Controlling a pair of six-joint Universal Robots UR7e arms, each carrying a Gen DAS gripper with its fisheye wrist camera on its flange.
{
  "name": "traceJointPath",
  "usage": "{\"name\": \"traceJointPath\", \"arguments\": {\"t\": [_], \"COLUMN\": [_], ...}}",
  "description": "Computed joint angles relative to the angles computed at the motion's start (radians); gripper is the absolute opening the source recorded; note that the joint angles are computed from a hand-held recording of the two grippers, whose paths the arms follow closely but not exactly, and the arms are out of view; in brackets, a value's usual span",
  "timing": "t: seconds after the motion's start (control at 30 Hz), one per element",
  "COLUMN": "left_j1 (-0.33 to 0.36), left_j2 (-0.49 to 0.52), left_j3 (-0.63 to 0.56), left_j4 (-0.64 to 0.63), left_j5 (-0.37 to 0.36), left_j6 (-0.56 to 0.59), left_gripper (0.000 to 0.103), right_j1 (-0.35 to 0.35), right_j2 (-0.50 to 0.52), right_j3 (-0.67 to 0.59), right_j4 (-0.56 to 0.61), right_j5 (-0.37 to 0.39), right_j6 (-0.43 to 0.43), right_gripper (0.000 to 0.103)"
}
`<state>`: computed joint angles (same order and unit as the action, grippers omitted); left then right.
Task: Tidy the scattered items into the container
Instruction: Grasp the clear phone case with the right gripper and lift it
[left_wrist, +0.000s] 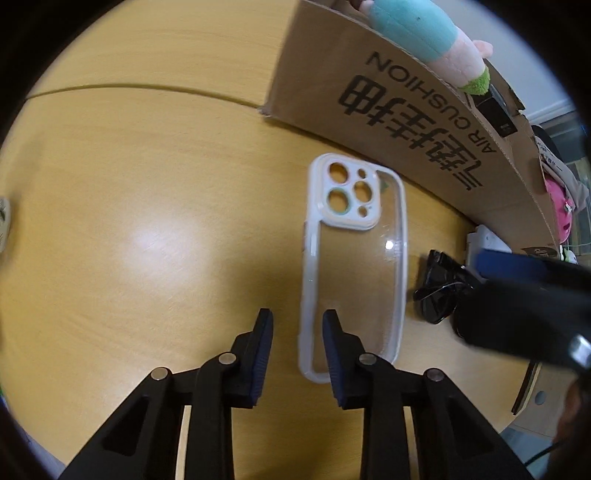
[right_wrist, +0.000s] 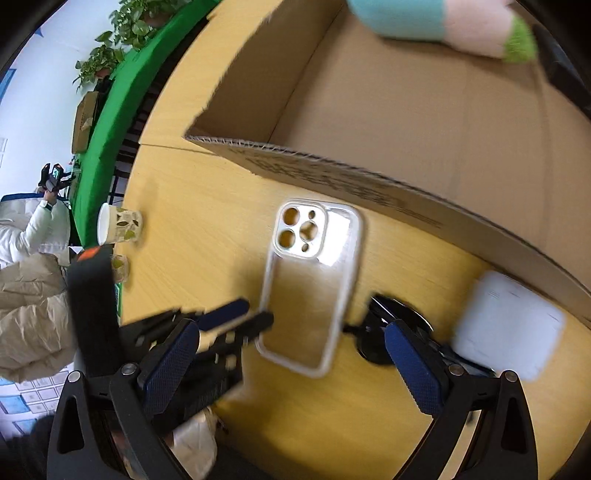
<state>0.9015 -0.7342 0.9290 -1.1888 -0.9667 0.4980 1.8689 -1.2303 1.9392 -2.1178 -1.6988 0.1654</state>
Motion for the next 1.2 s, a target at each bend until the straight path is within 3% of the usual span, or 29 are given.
{"name": "traceJointPath", "arguments": {"t": [0.17,0.37,0.4,0.47,0.5,0.63,0.73,0.83,1.0,1.1,1.2], "left_j1": [0.019,0.038,0.039,0.039,0.039,0.045,0.046,0.052,0.037,0.028,0.021], "left_j2": [0.004,-0.024,-0.032,-0.07,-0.085,-0.125,-0.172,-0.173,-0.243,-0.278,-0.303], "left_j3": [-0.069,-0.106,-0.101,-0.059,-0.044,-0.039,0.038,0.055,0.19,0.266,0.309], "left_j4": [0.026,0.048,0.048,0.014,-0.003,-0.005,-0.068,-0.05,-0.275,-0.398,-0.443], "left_j5": [0.028,0.09,0.106,0.156,0.165,0.113,0.128,0.149,0.092,0.078,0.056], "left_j6": [0.018,0.059,0.071,0.1,0.115,0.139,0.156,0.135,0.311,0.382,0.433], "left_gripper": [0.025,0.028,0.029,0.044,0.046,0.065,0.067,0.067,0.068,0.068,0.069], "right_j1": [0.02,0.065,0.079,0.106,0.125,0.19,0.23,0.243,0.227,0.196,0.163], "right_j2": [0.099,0.217,0.235,0.253,0.268,0.304,0.326,0.34,0.332,0.323,0.304], "right_j3": [-0.034,-0.09,-0.099,-0.104,-0.114,-0.131,-0.136,-0.15,-0.188,-0.208,-0.212], "right_j4": [-0.005,0.016,0.02,0.012,0.017,0.036,0.046,0.071,0.138,0.171,0.192], "right_j5": [-0.01,0.034,0.019,-0.027,-0.054,-0.169,-0.253,-0.315,-0.317,-0.276,-0.246], "right_j6": [-0.014,-0.046,-0.042,-0.037,-0.028,-0.024,-0.035,-0.005,0.024,0.038,0.069], "right_gripper": [0.102,0.102,0.102,0.103,0.103,0.103,0.103,0.101,0.086,0.086,0.086]}}
